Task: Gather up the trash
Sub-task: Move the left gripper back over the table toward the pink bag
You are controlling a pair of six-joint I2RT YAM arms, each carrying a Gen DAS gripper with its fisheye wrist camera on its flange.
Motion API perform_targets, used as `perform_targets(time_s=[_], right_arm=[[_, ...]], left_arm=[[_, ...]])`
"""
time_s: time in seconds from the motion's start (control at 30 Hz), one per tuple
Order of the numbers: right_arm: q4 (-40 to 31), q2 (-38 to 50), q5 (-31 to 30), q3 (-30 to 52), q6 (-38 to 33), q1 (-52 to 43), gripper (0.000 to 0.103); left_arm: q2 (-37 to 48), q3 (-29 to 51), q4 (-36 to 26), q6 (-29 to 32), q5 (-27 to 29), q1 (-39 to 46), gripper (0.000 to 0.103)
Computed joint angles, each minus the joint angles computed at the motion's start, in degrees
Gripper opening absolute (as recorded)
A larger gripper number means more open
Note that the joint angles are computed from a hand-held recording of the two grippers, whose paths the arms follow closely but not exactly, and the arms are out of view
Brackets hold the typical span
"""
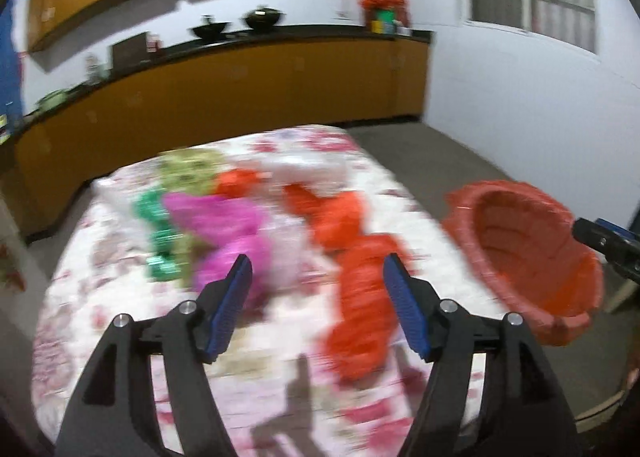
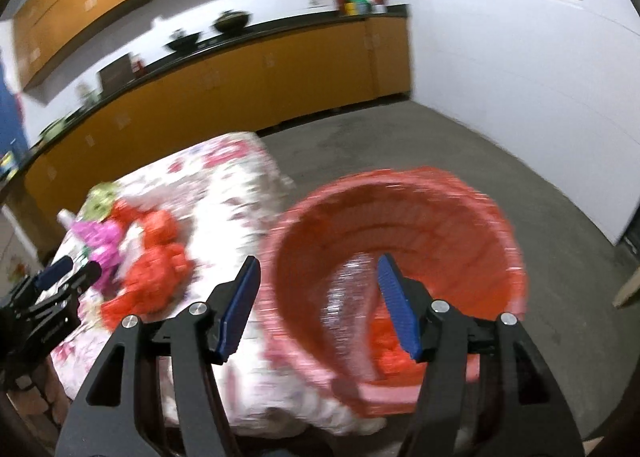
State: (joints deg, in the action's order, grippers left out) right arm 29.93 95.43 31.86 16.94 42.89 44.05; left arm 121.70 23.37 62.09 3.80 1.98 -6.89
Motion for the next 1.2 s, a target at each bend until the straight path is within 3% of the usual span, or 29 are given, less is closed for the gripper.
perform_targets(time_s=[0.13, 0.33, 0.4, 0.67, 0.87, 0.9, 1.07, 1.2], right_arm=[[0.11, 7.95, -2.37, 8.39, 0.05, 3.49, 0.061], [-4.12, 18.72, -4.48, 22.32, -0.97, 6.65, 0.061], [-6.64, 22.04, -4.72, 26.94, -0.99, 6.96, 0.062], [-12.23, 29.92, -5.6, 37.43, 1.54, 5.87, 0.081], [-17.36, 36.04, -9.28, 44.54, 1.63, 4.52, 0.081], [-17.61, 36.97, -10.0, 45.2, 1.43, 4.48, 0.081], [-15.78, 37.34, -9.78, 44.03, -0.85, 4.92, 0.056], [-12.55, 35.01, -10.56, 39.37, -0.31, 4.07, 0.054]], left_arm=[[1.25, -1.83, 4.53, 1.85, 1.48, 9.19, 0.071], [1.83, -1.48, 3.91, 2.42, 5.78, 19.03, 0.073], [1.96, -2.1, 4.26, 2.43, 6.51, 20.49, 0.073], [4.79, -0.02, 2.9, 3.11, 10.16, 25.37, 0.073], [5.83, 1.72, 0.71, 3.06, 11.68, 26.42, 0.073], [6.02, 2.19, 0.18, 3.03, 11.77, 26.23, 0.073], [6.66, 4.74, -2.73, 2.43, 11.21, 23.73, 0.073], [7.35, 7.31, -4.21, 1.22, 9.21, 18.65, 0.073]])
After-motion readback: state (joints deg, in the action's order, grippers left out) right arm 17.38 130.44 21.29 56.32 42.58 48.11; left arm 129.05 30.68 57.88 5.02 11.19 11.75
